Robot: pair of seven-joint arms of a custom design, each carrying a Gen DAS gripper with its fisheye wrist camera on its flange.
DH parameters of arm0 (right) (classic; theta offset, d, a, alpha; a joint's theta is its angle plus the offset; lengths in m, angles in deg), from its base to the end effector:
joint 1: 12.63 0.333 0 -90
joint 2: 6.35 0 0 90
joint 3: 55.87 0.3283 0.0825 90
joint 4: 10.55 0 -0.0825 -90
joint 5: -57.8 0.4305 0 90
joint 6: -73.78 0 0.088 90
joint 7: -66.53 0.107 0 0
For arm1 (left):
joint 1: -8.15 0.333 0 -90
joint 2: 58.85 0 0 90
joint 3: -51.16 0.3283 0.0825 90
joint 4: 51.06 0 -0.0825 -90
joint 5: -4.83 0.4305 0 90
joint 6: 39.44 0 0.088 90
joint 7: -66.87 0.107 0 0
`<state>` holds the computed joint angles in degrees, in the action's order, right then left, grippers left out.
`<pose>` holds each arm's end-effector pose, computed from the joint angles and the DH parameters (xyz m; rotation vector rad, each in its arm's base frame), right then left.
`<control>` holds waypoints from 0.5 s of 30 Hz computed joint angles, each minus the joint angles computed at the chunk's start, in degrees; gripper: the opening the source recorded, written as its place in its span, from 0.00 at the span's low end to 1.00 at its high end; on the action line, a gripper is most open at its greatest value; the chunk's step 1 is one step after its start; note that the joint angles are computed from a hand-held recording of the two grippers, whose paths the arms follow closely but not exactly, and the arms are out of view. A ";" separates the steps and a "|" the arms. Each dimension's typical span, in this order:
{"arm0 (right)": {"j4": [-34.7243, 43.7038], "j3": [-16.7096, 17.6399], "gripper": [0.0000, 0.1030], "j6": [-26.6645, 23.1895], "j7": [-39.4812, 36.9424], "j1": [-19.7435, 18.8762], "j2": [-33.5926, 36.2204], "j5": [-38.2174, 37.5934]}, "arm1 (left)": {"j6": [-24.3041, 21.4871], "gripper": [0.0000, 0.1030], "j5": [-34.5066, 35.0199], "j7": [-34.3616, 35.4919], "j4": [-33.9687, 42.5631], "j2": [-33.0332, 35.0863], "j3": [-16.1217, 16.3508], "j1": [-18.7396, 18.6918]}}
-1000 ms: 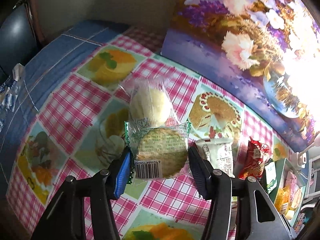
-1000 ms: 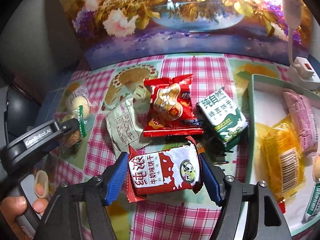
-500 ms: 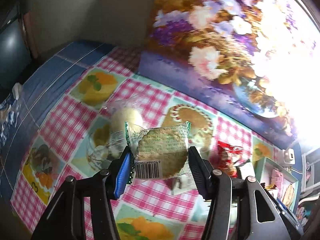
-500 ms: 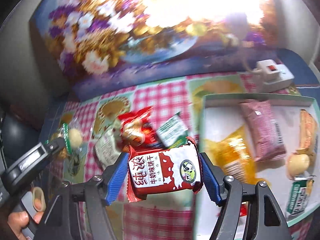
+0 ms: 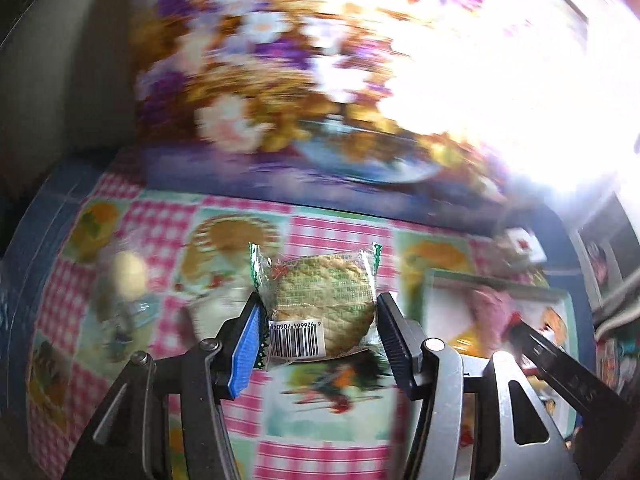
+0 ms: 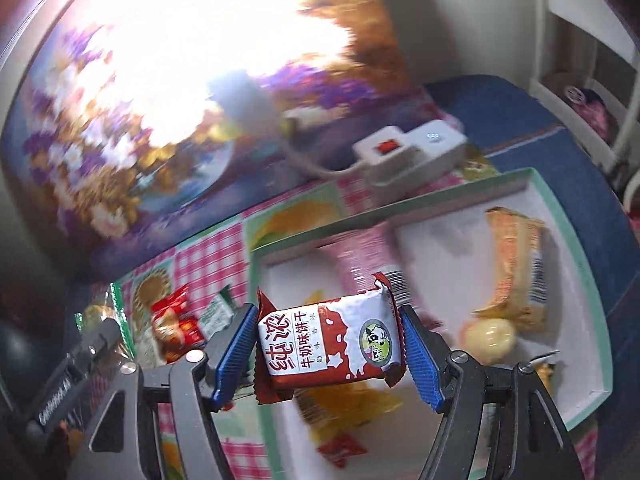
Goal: Organize snacks
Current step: 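Lift and carry the milk biscuit pack and round cookie pack over the tray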
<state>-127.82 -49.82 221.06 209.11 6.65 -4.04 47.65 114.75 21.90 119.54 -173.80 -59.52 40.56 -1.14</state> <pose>0.5760 0.2751 0.4630 -1.5263 2.1847 -0.2392 0.5777 -0.2195 0.4584 -1.9868 1.8483 -0.6638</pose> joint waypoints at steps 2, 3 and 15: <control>-0.74 -0.45 0.71 -0.01 1.14 -0.40 -0.49 -0.44 | 0.54 0.56 -0.19 1.26 0.46 0.84 -0.77 -0.80; -1.15 -0.59 0.71 0.03 1.75 -0.56 -0.77 -0.68 | 0.70 0.56 -0.06 1.72 0.63 1.21 -1.09 -1.17; -6.37 -2.09 0.71 1.25 6.48 -2.75 -3.84 -2.70 | 4.30 0.56 1.07 5.49 3.92 7.67 -3.41 -4.34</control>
<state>-134.19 -51.91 222.31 215.59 3.89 -7.87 44.95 119.06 22.97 125.03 -169.88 -51.85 37.15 -5.48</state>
